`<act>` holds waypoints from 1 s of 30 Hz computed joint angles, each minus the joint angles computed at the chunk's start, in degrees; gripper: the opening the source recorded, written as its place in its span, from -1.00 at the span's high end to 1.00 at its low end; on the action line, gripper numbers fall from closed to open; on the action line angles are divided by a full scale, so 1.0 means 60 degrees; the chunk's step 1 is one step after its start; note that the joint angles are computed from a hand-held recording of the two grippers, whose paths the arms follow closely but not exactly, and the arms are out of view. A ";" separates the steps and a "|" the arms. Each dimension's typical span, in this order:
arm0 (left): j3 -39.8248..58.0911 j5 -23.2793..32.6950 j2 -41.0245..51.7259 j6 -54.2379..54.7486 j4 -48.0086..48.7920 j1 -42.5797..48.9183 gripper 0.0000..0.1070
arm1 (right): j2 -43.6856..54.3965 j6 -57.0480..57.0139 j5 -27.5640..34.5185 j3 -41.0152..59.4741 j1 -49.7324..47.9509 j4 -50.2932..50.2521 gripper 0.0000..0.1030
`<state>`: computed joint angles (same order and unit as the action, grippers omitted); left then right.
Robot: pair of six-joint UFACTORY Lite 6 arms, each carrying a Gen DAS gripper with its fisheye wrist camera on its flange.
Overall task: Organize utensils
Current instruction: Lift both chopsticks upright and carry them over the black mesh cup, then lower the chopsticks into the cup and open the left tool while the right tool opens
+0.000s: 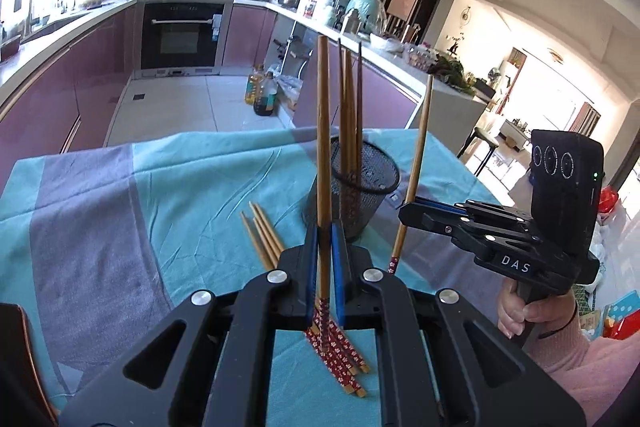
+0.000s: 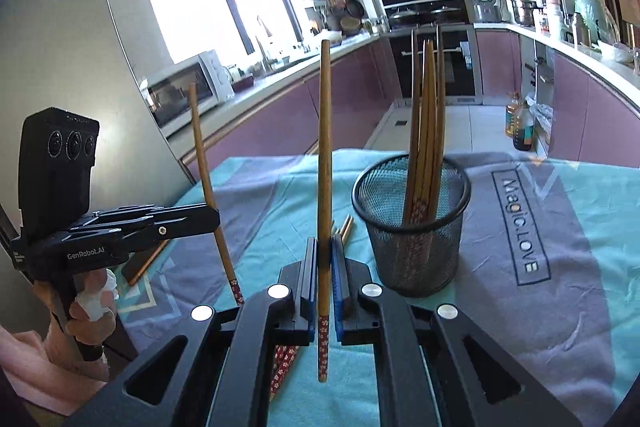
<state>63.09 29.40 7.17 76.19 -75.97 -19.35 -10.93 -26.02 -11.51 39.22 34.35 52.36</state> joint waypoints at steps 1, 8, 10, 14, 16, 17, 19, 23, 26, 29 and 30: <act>0.0044 0.0057 -0.0060 -0.0011 -0.0019 -0.0001 0.86 | -0.0105 -0.0073 0.0018 -0.0008 -0.0050 0.0027 0.89; 0.0958 0.0205 0.0049 -0.0400 0.0016 -0.0130 0.86 | -0.0662 -0.1775 0.0284 0.0312 -0.0600 0.1226 0.89; 0.1373 0.0361 0.0221 -0.0591 0.0027 -0.0129 0.86 | -0.0723 -0.2485 0.0277 0.0462 -0.0705 0.1789 0.89; 0.2175 0.0408 0.0487 -0.1013 0.0134 -0.0303 0.86 | -0.0845 -0.3456 0.0401 0.0840 -0.1109 0.2390 0.89; 0.2737 0.0376 0.0724 -0.1353 0.0320 -0.0450 0.86 | -0.0783 -0.3780 0.0469 0.1115 -0.1333 0.2524 0.89; 0.2988 0.0303 0.0825 -0.1465 0.0386 -0.0531 0.86 | -0.0742 -0.3828 0.0491 0.1218 -0.1414 0.2498 0.89; 0.3395 0.0202 0.1043 -0.1546 0.0440 -0.0632 0.86 | -0.0665 -0.3881 0.0532 0.1434 -0.1565 0.2443 0.89; 0.4291 0.0034 0.1439 -0.1950 0.0669 -0.0867 0.86 | -0.0387 -0.3693 0.0619 0.1942 -0.1907 0.2029 0.89; 0.4825 -0.0154 0.1723 -0.2388 0.1107 -0.1004 0.86 | -0.0123 -0.3268 0.0458 0.2148 -0.2051 0.1521 0.89; 0.5362 -0.0422 0.2144 -0.3090 0.1860 -0.1251 0.86 | 0.0372 -0.1834 0.0477 0.2379 -0.2323 0.0126 0.89; 0.5517 -0.0455 0.2301 -0.3222 0.2024 -0.1288 0.86 | 0.0499 -0.1829 0.0444 0.2422 -0.2338 0.0142 0.89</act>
